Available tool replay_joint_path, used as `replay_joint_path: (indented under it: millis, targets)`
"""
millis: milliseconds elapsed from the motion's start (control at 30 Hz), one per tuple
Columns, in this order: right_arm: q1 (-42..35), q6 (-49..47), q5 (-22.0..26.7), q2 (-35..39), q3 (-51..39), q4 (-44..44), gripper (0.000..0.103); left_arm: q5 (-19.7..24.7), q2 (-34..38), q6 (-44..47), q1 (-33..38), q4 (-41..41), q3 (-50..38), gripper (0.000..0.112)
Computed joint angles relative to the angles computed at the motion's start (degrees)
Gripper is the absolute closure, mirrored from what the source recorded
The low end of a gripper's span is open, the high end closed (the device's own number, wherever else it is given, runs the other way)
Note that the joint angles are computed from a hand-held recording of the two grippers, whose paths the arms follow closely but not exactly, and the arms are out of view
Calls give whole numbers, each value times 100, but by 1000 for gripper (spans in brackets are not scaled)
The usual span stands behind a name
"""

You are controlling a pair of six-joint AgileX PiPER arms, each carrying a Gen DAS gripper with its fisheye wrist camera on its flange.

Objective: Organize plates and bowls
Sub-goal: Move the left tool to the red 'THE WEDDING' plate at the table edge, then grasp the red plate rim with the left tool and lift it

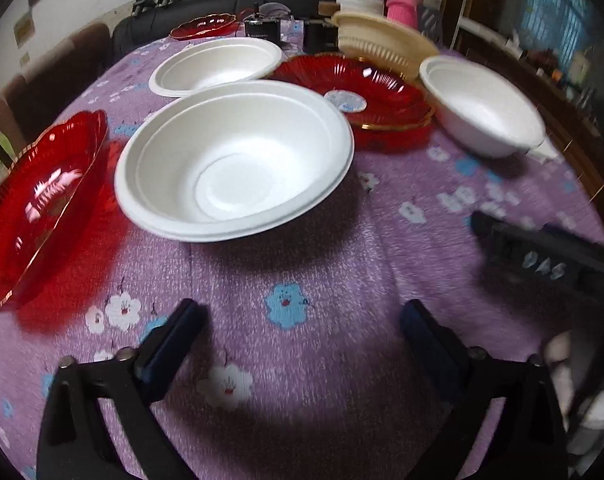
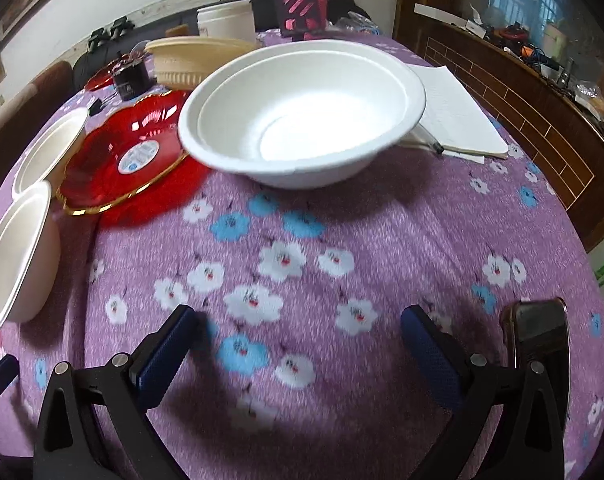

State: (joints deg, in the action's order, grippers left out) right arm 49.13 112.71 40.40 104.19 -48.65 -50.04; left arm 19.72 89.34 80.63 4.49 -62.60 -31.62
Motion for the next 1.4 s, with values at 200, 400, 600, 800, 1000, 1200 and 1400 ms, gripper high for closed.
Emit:
replay_joint_path:
  millis: [200,400,600,800,1000,1200,1400]
  targets:
    - [553,150,261,-281,151,109,5,2349,-788,761,2594,324,-271,24]
    - [2366,502,2521,-298,-962,-872,6,3430,-506,1382,4723,-98,-1240,23]
    - [2074,-557,227,82,-2150,-1247,1,3465,713,538,5556,-339,-2738,18]
    - [1119,-2710,-1726,1377,-3660,1221,14,3635,1829,-755,5263,606,-4538,18]
    - [798,-4079,-1348,2318,-4918,2911,19,3849,2875,-1788,4714,1432,-6031,18]
    - [686,-4055,-713,2676,-5564,2967,19,4211,3955,-2951,4070,2259,-7321,18]
    - [635,-4144,125,3323,-6786,2816,26,3895,4269,-3266,3461,2769,-7517,18]
